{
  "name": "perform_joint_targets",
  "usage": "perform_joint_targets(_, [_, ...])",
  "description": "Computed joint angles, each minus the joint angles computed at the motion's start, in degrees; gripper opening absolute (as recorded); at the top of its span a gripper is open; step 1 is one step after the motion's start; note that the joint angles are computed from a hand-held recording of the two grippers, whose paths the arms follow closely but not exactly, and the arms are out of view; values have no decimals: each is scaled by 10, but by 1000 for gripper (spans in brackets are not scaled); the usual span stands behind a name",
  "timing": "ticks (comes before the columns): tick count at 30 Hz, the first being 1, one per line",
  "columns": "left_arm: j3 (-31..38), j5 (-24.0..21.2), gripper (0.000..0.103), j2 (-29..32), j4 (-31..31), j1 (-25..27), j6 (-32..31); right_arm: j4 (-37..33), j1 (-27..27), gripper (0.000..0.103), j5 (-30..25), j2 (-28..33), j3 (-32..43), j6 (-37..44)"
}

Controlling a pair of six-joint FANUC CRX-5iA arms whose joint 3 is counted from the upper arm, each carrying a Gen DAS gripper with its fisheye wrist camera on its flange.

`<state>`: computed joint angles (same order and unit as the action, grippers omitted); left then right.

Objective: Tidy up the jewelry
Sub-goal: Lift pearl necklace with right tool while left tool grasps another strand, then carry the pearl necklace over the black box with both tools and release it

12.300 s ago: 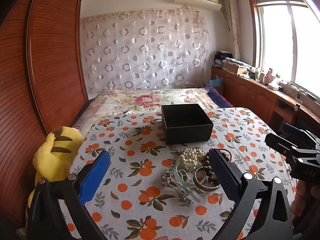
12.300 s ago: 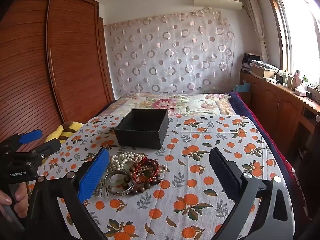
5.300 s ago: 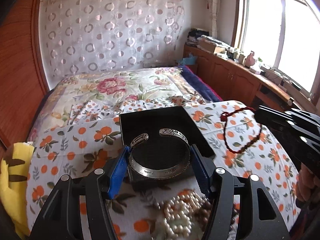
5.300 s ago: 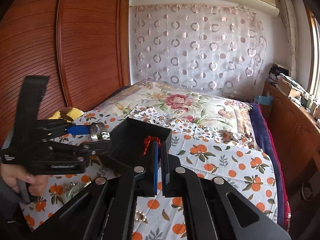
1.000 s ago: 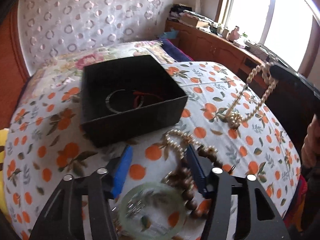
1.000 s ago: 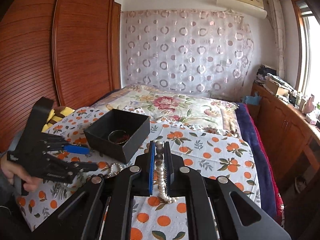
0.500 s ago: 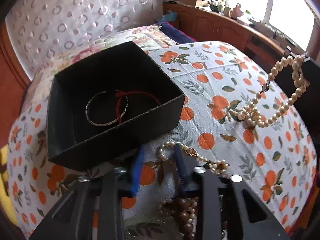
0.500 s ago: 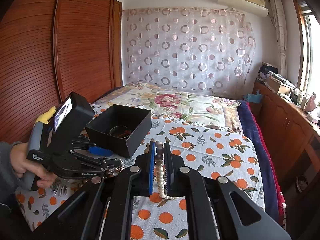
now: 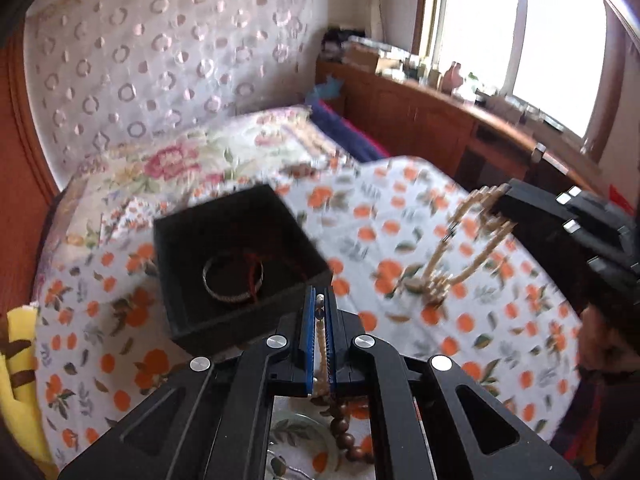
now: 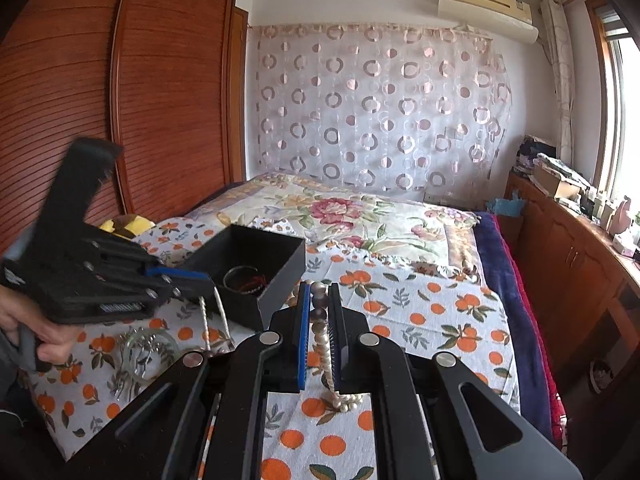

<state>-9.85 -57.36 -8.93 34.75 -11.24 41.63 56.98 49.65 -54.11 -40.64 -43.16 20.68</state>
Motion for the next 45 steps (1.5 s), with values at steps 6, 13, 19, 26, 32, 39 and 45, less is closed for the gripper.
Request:
perform_joint_targets(6, [14,7,4,-20,38,11,-18,20,1,10,8,10,16,3])
perform_joint_targets(13, [43,16,4,-25,49,20,-13,34,-11,10,26,30,48,24])
perform_joint_targets(19, [76,23,4,-21,56,24,-10,43,-28,10,53,51,75,40])
perform_joint_targets(26, [122,36,4,-4,62,28,9,33,-54,10,80,77,107,63])
perform_joint_targets(32, [154,47,4,13,44,28,30,14,-76,10,102,100,135,89])
perform_joint_targets(39, [164,46,4,36,30,36,50,4,-97,10,128,130,161,108])
perform_joint_targets(45, [151,33,4,60,20,43,62,-10,-111,10,145,149,173,116])
